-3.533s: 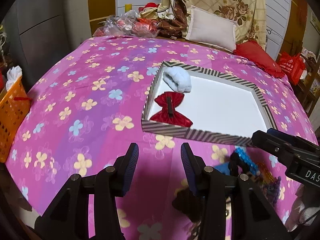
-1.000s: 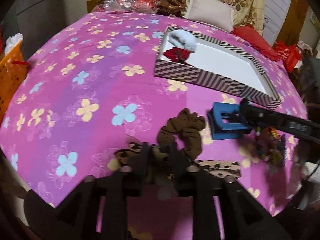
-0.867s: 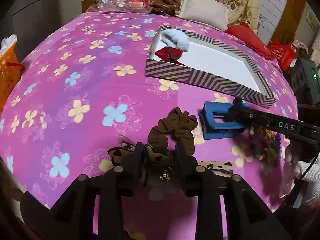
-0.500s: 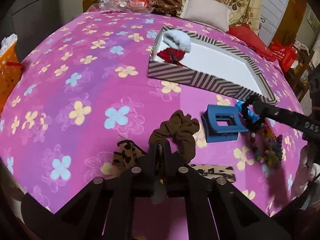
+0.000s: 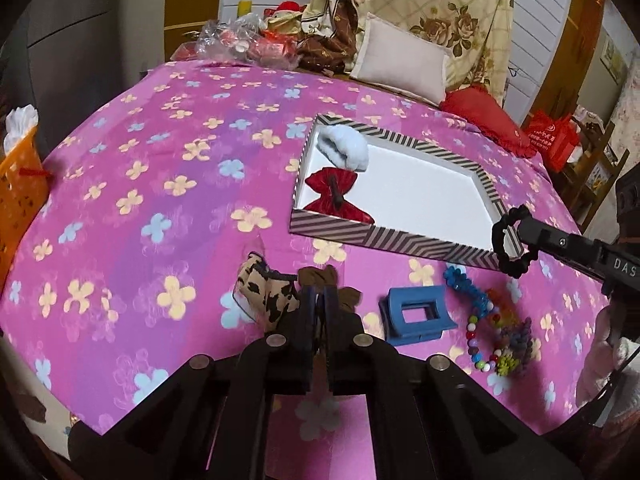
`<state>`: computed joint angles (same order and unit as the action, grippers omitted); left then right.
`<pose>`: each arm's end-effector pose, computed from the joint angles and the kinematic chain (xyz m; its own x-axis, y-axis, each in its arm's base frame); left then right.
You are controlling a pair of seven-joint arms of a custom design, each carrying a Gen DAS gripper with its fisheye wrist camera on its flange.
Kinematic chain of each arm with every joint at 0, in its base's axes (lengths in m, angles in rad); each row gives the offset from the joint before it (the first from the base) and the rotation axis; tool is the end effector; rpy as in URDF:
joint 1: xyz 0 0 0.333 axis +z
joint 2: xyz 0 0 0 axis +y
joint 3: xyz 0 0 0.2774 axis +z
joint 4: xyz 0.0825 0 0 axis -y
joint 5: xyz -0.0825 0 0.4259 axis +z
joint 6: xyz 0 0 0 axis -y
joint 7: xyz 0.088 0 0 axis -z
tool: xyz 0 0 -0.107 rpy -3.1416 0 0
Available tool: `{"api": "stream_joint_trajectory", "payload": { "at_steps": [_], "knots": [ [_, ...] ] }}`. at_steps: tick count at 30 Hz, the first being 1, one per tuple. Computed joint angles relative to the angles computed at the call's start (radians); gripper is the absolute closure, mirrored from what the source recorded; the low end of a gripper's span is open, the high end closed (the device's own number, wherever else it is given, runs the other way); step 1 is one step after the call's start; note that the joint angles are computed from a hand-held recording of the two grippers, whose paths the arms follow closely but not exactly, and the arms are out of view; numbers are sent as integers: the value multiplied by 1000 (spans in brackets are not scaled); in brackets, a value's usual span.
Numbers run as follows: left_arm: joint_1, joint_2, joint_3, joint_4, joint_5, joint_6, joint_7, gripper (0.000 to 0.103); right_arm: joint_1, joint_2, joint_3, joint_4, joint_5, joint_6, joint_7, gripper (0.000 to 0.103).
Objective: Organize jewelry
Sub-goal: 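Grasp the brown scrunchie and leopard bow with the left tool while the right tool grasps the black beaded tie, then lower the held items into the tray and open both tools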
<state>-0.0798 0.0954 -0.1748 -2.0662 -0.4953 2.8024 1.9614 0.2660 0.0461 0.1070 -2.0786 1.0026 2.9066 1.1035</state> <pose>0.6249 -0.1378 0.3952 -0.2818 -0.9406 0.1894 -0.7802 0.1098 -0.6158 0.5998 0.1793 0.4146 0.1387 -0.8555 -0.4989 -0.7588 0.2319 -0.6087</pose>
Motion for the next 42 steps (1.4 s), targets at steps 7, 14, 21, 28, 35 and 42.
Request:
{"api": "stream_joint_trajectory", "payload": {
  "at_steps": [7,14,21,28,35,42],
  "knots": [
    [8,13,-2,47,-38,-55,15,97,-1,-3,-3,-3,1,10,0,92],
    [-4,26,-10,110,-35,-33,25,97,-7,2,-7,5,-43,15,31,92],
    [-38,149,-14,282,73,-26,-55,97,-34,51,-10,57,-139,4,113,92],
    [-90,411,-7,607,214,-88,-173,97,-92,152,-3,170,-304,-34,251,92],
    [-142,650,44,899,350,-256,-318,97,-148,356,18,425,-483,-141,376,92],
    [-123,654,48,864,411,-272,-347,97,-144,688,25,883,-701,-324,523,92]
  ]
}}
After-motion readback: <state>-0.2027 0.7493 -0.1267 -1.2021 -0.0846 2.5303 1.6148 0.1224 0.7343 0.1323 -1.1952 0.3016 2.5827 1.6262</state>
